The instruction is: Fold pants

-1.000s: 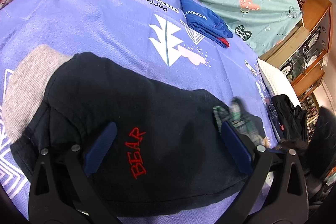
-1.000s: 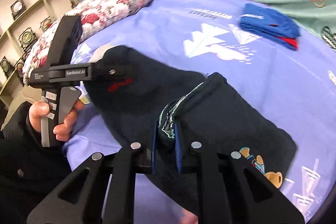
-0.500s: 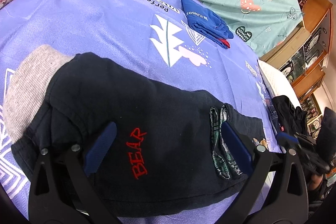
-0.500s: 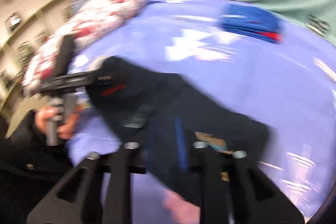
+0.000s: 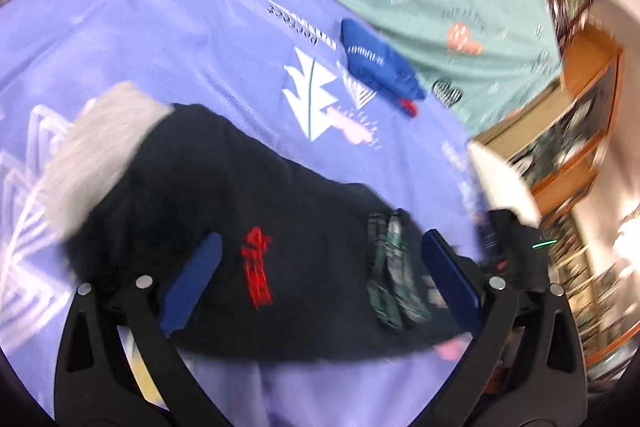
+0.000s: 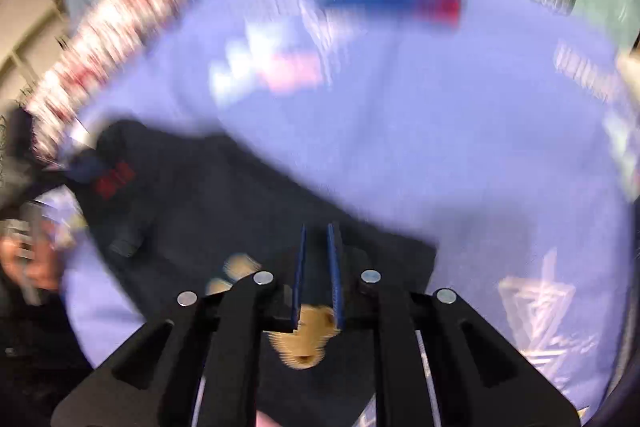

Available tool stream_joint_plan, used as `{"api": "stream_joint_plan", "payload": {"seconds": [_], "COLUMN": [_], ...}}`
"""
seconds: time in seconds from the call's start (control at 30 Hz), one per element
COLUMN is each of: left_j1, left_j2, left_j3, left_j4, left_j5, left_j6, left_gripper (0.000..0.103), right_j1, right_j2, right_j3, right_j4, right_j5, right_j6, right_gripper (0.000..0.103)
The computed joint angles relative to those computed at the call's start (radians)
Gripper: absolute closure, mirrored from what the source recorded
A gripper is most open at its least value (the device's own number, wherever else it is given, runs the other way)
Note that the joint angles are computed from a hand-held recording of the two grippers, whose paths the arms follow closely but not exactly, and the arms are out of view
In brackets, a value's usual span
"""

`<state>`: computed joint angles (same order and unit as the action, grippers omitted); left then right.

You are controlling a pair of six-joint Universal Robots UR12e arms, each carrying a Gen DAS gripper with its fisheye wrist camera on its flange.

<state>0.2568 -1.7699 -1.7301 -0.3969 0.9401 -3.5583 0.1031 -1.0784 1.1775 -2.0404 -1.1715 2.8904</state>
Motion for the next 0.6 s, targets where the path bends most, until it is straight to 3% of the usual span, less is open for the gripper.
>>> {"api": "stream_joint_plan", "payload": {"seconds": [0.07, 0.1, 0.13, 0.2, 0.27, 0.3, 0.37, 0.47, 0.6], "left_j1": [0.018, 0.023, 0.029, 0.047, 0.060, 0.060, 0.061, 0.040, 0.040], "left_j2": [0.048, 0.070, 0.087, 0.095, 0.091, 0.084, 0.055, 0.024, -0.013], "left_j3": [-0.030, -0.040, -0.043, -0.052, -0.064, -0.065, -0.055, -0.021, 0.014], "left_j4": [-0.010, -0.044, -0.100, -0.160, -0.170, -0.165, -0.174, -0.171, -0.157], "left_j5": [0.022, 0.061, 0.095, 0.076, 0.057, 0.059, 0.031, 0.084, 0.091], "left_j6": [-0.021, -0.023, -0.034, -0.076, -0.132, -0.157, -0.200, -0.200, -0.277], "left_gripper": [0.002, 0.002, 0.002, 0.002, 0.002, 0.002, 0.002, 0.002, 0.002], "right_j1": [-0.004, -0.012, -0.029, -0.059, -0.082, -0.090, -0.095, -0.091, -0.093], "right_j2": [-0.003, -0.009, -0.019, -0.034, -0.032, -0.028, -0.026, -0.026, -0.033], "right_j3": [0.008, 0.021, 0.047, 0.103, 0.140, 0.145, 0.160, 0.161, 0.173], "right_j4": [-0.017, -0.043, -0.104, -0.255, -0.406, -0.427, -0.462, -0.472, -0.523], "right_j5": [0.018, 0.064, 0.153, 0.277, 0.329, 0.360, 0.373, 0.363, 0.362], "right_j6": [-0.007, -0.009, 0.023, 0.109, 0.228, 0.260, 0.293, 0.274, 0.254], "right_gripper": [0.088, 0.087, 0.077, 0.062, 0.062, 0.062, 0.062, 0.062, 0.062]}}
